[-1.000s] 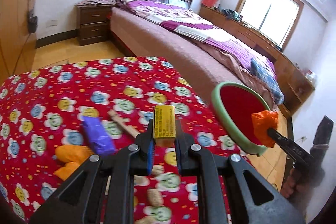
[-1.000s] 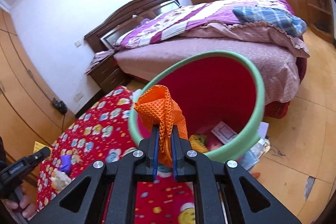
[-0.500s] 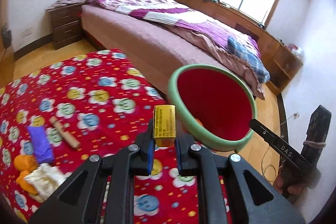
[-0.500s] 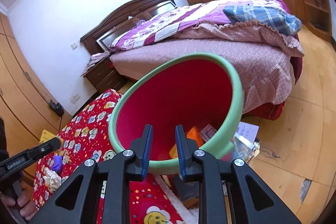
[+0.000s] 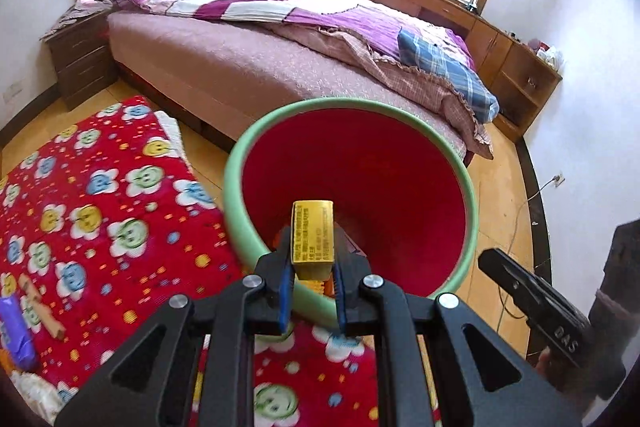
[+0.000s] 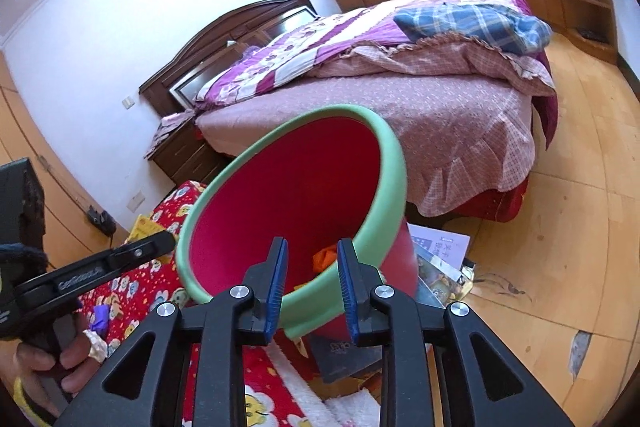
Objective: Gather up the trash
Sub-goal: 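Open the right tool to drop the orange net while the left tool drops the yellow box, then return the left tool to the bedspread and grasp the orange cloth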
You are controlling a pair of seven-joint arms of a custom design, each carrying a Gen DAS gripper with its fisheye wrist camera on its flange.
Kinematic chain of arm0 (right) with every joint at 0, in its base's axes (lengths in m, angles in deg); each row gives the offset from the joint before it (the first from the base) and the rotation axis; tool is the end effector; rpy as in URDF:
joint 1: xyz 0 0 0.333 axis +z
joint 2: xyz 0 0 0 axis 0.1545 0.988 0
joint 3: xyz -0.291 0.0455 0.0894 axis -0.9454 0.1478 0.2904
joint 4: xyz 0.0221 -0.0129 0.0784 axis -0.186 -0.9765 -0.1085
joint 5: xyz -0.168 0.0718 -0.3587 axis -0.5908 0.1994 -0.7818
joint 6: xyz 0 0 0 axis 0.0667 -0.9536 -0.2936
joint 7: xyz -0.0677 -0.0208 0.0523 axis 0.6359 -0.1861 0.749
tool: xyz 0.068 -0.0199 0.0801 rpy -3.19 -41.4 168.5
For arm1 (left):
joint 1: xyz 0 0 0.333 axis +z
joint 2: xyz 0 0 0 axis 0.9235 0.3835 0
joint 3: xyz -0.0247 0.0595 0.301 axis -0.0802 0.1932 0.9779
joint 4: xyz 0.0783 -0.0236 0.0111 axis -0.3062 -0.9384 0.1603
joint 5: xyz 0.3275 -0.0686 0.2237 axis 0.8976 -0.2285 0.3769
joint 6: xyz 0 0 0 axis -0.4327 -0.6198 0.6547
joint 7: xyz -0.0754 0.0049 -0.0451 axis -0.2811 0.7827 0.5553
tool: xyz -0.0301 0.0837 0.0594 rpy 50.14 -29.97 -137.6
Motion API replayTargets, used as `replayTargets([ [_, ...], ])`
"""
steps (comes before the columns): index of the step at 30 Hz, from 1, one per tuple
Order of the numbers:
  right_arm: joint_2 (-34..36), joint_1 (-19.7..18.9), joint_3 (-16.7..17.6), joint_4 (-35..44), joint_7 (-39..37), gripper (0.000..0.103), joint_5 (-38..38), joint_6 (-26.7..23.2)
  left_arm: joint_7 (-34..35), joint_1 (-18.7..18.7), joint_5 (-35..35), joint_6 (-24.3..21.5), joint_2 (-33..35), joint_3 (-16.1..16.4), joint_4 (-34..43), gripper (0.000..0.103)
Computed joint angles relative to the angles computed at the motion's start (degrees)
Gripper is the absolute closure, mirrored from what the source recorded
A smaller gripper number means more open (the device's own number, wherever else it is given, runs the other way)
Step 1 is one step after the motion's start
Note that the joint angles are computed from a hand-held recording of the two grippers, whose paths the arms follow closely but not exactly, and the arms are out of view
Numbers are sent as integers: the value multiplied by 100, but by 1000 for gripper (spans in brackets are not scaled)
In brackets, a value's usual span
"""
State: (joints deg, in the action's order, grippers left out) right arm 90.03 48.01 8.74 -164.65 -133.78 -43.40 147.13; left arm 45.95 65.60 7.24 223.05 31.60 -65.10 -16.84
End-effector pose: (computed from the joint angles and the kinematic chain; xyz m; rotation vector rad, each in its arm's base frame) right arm 0.5172 0.4608 0.4777 -1.1073 1.9445 -0.5297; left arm 0.6855 -0.1772 0.4923 -1.4504 2.3687 -1.0538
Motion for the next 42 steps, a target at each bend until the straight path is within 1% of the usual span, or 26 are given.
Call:
replayTargets([
  [2, -24, -14, -9, -66, 58, 77, 4, 29, -163, -83, 157, -92, 121, 39, 148, 86],
  [3, -39, -22, -9, -98, 84, 77, 2, 47, -235, -104, 213, -145, 166, 46, 211, 84],
  [4, -37, -24, -4, -102, 95, 77, 5, 48, -294, -114, 245, -182, 190, 44, 240, 75],
  [5, -46, -30, -2, -123, 113, 77, 5, 59, -309, -112, 245, -176, 187, 28, 226, 69],
  [6, -54, -32, 0, -137, 135, 77, 0, 63, -296, -101, 240, -158, 178, 15, 204, 68],
  [9, -69, -37, 12, -156, 166, 76, 4, 51, -292, -107, 300, -113, 106, 16, 98, 68],
  [13, -81, -29, 28, -154, 217, 62, -4, 19, -253, -6, 111, -167, -54, -4, -71, 68],
  [14, -82, -22, 33, -148, 234, 62, -18, 18, -241, 16, 60, -162, -123, 4, -147, 68],
  [24, -27, 35, 86, 25, 1, 61, -23, 109, 18, 108, -362, 103, -874, 199, -999, 68],
  [31, 122, 149, 62, 245, -281, 61, 113, 219, 158, 150, -645, 320, -1371, 454, -1555, 67],
  [36, 260, 264, 29, 448, -540, 60, 243, 286, 106, 194, -665, 435, -1574, 644, -1794, 66],
  [42, 418, 397, -36, 669, -854, 60, 439, 309, -161, 325, -555, 596, -1707, 848, -1988, 66],
])
